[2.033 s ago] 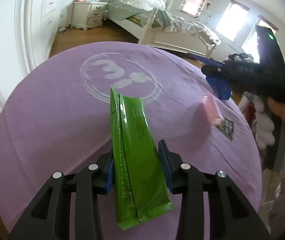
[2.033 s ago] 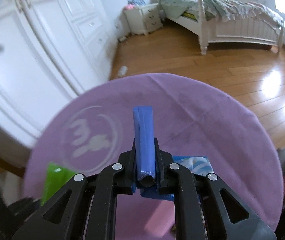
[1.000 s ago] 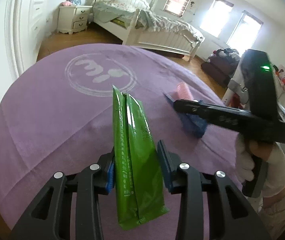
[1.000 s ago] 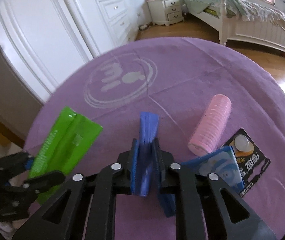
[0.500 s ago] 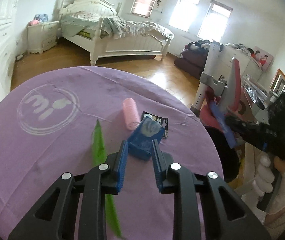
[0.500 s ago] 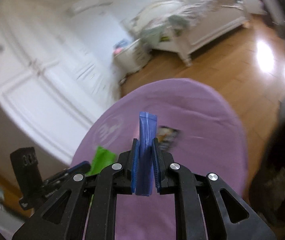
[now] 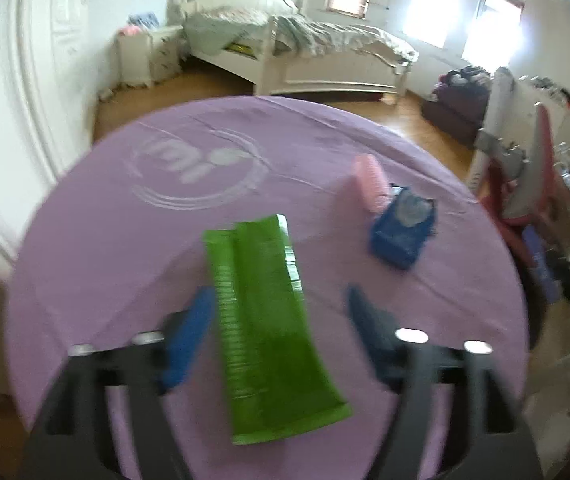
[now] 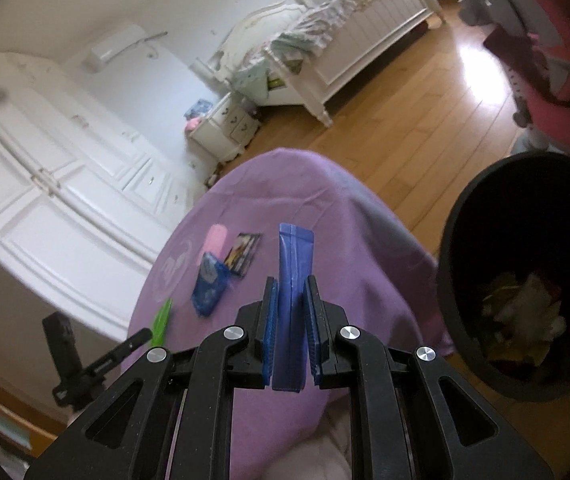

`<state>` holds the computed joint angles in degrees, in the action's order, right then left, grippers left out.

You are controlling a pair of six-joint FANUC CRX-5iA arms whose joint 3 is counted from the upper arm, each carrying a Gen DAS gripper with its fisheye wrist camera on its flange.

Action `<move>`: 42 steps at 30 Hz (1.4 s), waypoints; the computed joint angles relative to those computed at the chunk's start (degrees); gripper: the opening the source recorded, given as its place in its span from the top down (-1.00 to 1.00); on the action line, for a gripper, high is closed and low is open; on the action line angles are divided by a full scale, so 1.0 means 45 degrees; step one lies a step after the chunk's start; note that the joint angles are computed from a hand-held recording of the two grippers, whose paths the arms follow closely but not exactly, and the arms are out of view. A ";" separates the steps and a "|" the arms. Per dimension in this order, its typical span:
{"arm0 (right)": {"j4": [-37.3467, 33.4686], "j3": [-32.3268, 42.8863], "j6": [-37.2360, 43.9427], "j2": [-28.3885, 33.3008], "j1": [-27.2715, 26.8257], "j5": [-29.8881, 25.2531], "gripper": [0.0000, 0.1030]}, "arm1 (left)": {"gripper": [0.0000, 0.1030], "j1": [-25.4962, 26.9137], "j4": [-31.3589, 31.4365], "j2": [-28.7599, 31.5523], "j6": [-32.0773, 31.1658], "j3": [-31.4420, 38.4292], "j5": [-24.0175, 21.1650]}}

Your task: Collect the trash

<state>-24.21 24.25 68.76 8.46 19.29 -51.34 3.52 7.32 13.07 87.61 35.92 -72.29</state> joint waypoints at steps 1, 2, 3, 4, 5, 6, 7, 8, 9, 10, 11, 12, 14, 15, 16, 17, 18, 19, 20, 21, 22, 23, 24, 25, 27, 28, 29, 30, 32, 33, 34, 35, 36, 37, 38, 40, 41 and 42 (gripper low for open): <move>-0.0207 0.0091 0.0208 0.0066 0.0018 -0.0119 0.72 | -0.55 -0.0040 -0.0288 0.0057 0.0040 0.0182 -0.0151; -0.0248 0.0168 0.0268 0.0123 0.0094 -0.0171 0.72 | -0.55 -0.0105 -0.0574 0.0210 0.0098 0.0473 -0.0417; -0.0176 0.0225 0.0225 0.0161 0.0233 -0.0172 0.72 | -0.55 -0.0187 -0.0785 0.0415 0.0155 0.0781 -0.0780; -0.0190 0.0250 0.0290 0.0182 0.0320 -0.0203 0.72 | -0.55 -0.0234 -0.0899 0.0812 0.0172 0.1271 -0.1376; -0.0235 0.0283 0.0341 0.0218 0.0369 -0.0260 0.72 | -0.53 -0.0238 -0.0862 0.1009 0.0150 0.1474 -0.1639; -0.0293 0.0275 0.0375 0.0229 0.0408 -0.0297 0.72 | -0.43 -0.0187 -0.0572 0.1195 0.0030 0.1514 -0.1792; -0.0312 0.0291 0.0366 0.0234 0.0428 -0.0318 0.72 | -0.40 -0.0267 -0.0684 0.1159 -0.0079 0.1399 -0.1564; -0.0306 0.0243 0.0361 0.0203 0.0471 -0.0297 0.72 | -0.13 -0.0389 -0.0922 0.1239 -0.0204 0.1561 -0.1611; -0.0217 0.0146 0.0341 0.0136 0.0532 -0.0255 0.72 | 0.17 -0.0419 -0.0906 0.1248 -0.0384 0.1551 -0.1518; -0.0087 0.0053 0.0295 0.0072 0.0591 -0.0209 0.72 | 0.23 -0.0223 -0.0231 0.1137 -0.0544 0.1190 -0.1130; -0.0035 0.0015 0.0280 0.0037 0.0594 -0.0206 0.72 | 0.40 -0.0099 0.0201 0.1093 -0.0500 0.0997 -0.0861; 0.0046 -0.0047 0.0203 -0.0010 0.0638 -0.0165 0.72 | 0.56 -0.0035 0.0570 0.1056 -0.0552 0.0870 -0.0604; 0.0119 -0.0231 0.0069 -0.0143 0.0608 -0.0023 0.72 | 0.57 0.0061 0.1561 0.0892 -0.0895 0.0460 0.0049; 0.0162 -0.0265 0.0006 -0.0169 0.0589 0.0022 0.72 | 0.57 0.0007 0.1776 0.0931 -0.0960 0.0513 0.0161; 0.0281 -0.0416 -0.0131 -0.0280 0.0560 0.0174 0.72 | 0.57 -0.0087 0.2142 0.0941 -0.1172 0.0504 0.0357; 0.0316 -0.0472 -0.0178 -0.0336 0.0499 0.0247 0.72 | 0.57 -0.0263 0.2417 0.1053 -0.1335 0.0634 0.0493; 0.0392 -0.0607 -0.0272 -0.0440 0.0459 0.0387 0.72 | 0.57 -0.0391 0.2679 0.1119 -0.1502 0.0725 0.0571; 0.0544 -0.0775 -0.0423 -0.0571 0.0412 0.0563 0.72 | 0.57 -0.0560 0.3133 0.1283 -0.1721 0.0915 0.0604; 0.0595 -0.0839 -0.0459 -0.0626 0.0352 0.0609 0.72 | 0.57 -0.0733 0.3326 0.1451 -0.1765 0.1147 0.0569; 0.0696 -0.0948 -0.0558 -0.0707 0.0296 0.0676 0.72 | 0.57 -0.0898 0.3550 0.1590 -0.1887 0.1295 0.0586; 0.0682 -0.1003 -0.0555 -0.0747 0.0206 0.0664 0.72 | 0.57 -0.1079 0.3662 0.1695 -0.2032 0.1429 0.0647; 0.0708 -0.1037 -0.0562 -0.0765 0.0171 0.0639 0.72 | 0.57 -0.1252 0.3697 0.1801 -0.2150 0.1566 0.0675; 0.0649 -0.0962 -0.0446 -0.0713 0.0132 0.0486 0.72 | 0.57 -0.1342 0.3722 0.1875 -0.2164 0.1636 0.0672; 0.0609 -0.0713 -0.0285 -0.0517 0.0131 0.0046 0.72 | 0.57 -0.1407 0.3826 0.2046 -0.2148 0.1799 0.0584; 0.1062 -0.0346 -0.0249 -0.0072 0.0451 -0.0530 0.72 | 0.57 -0.1460 0.3892 0.2075 -0.2130 0.1723 0.0537; 0.1485 -0.0371 -0.0351 0.0059 0.0700 -0.0508 0.63 | 0.57 -0.1479 0.3853 0.2093 -0.2097 0.1688 0.0459; 0.2249 -0.0403 -0.0481 0.0306 0.1091 -0.0530 0.56 | 0.57 -0.1450 0.3868 0.2175 -0.2083 0.1820 0.0311; 0.3156 -0.0942 -0.0811 0.0163 0.1472 0.0115 0.58 | 0.57 -0.1470 0.3856 0.2135 -0.2107 0.1721 0.0300; 0.3914 -0.1322 -0.0982 0.0031 0.1780 0.0557 0.55 | 0.57 -0.1503 0.3825 0.2149 -0.2167 0.1724 0.0175; 0.3608 -0.1242 -0.0904 0.0039 0.1666 0.0507 0.56 | 0.56 -0.1491 0.3913 0.2172 -0.2171 0.1771 0.0056; 0.2768 -0.1127 -0.0544 0.0020 0.1360 0.0496 0.58 | 0.57 -0.1487 0.4073 0.2312 -0.2137 0.2006 -0.0138; 0.2057 -0.1143 -0.0325 -0.0062 0.1058 0.0571 0.58 | 0.56 -0.1549 0.4172 0.2454 -0.2137 0.2181 -0.0235; 0.1667 -0.1250 -0.0251 -0.0183 0.0837 0.0679 0.58 | 0.56 -0.1590 0.4241 0.2483 -0.2193 0.2199 -0.0275; 0.1479 -0.1371 -0.0215 -0.0288 0.0697 0.0785 0.58 | 0.56 -0.1725 0.4338 0.2726 -0.2238 0.2540 -0.0422; 0.1305 -0.1535 -0.0227 -0.0437 0.0525 0.0895 0.58 | 0.57 -0.1844 0.4527 0.2970 -0.2370 0.2862 -0.0576; 0.1208 -0.1787 -0.0453 -0.0696 0.0265 0.1064 0.58 | 0.57 -0.2236 0.4958 0.3665 -0.2560 0.3807 -0.0937; 0.1266 -0.1966 -0.0649 -0.0854 0.0144 0.1202 0.58 | 0.57 -0.2404 0.5192 0.4039 -0.2640 0.4328 -0.1143; 0.1412 -0.2142 -0.0902 -0.1000 0.0049 0.1351 0.58 | 0.57 -0.2620 0.5394 0.4490 -0.2672 0.4966 -0.1359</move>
